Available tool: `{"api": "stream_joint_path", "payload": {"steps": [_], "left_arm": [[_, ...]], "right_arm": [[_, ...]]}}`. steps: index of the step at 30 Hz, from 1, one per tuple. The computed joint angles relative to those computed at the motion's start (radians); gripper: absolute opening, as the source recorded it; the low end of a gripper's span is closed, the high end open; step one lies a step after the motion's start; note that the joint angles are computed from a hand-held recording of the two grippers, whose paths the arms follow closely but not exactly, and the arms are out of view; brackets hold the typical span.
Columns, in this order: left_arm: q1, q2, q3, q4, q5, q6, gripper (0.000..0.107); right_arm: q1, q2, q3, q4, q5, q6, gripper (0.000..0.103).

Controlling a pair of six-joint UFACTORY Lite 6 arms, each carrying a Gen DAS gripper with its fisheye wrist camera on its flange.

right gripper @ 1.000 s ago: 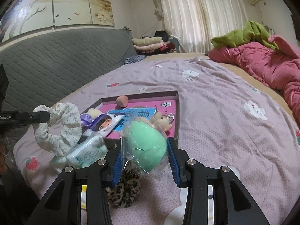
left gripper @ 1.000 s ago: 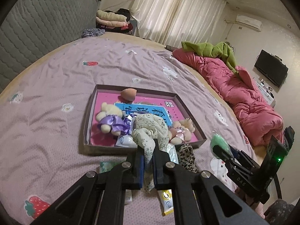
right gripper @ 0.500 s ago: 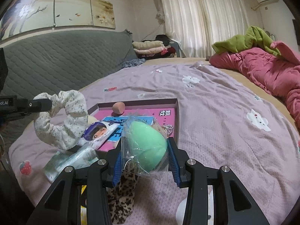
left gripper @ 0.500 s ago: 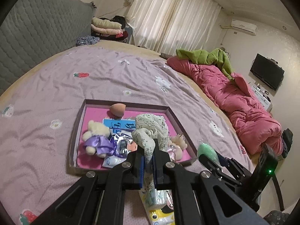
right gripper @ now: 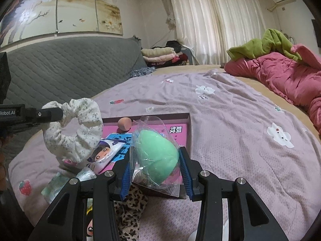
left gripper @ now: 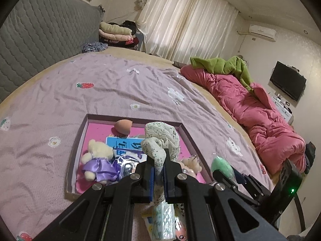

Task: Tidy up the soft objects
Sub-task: 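Carry the scrunchie with left gripper while right carries the green sponge over the box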

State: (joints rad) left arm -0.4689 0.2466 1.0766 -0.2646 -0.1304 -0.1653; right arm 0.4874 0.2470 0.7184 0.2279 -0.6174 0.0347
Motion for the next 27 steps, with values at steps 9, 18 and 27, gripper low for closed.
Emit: {"api": "stream_joint_path", "payload": {"steps": [9, 18, 27], "left_arm": [[-0.001, 0.093, 0.089, 0.139, -0.008, -0.169, 0.007], [0.0, 0.221, 0.184, 0.246, 0.01, -0.286, 0.007], [0.012, 0.299, 0.216, 0.238, 0.021, -0.284, 0.007]], "right_arm": [[0.003, 0.025, 0.033, 0.009, -0.005, -0.045, 0.044], [-0.017, 0.044, 0.045, 0.025, -0.014, -0.043, 0.044], [-0.02, 0.072, 0.071, 0.006, -0.022, -0.045, 0.044]]}}
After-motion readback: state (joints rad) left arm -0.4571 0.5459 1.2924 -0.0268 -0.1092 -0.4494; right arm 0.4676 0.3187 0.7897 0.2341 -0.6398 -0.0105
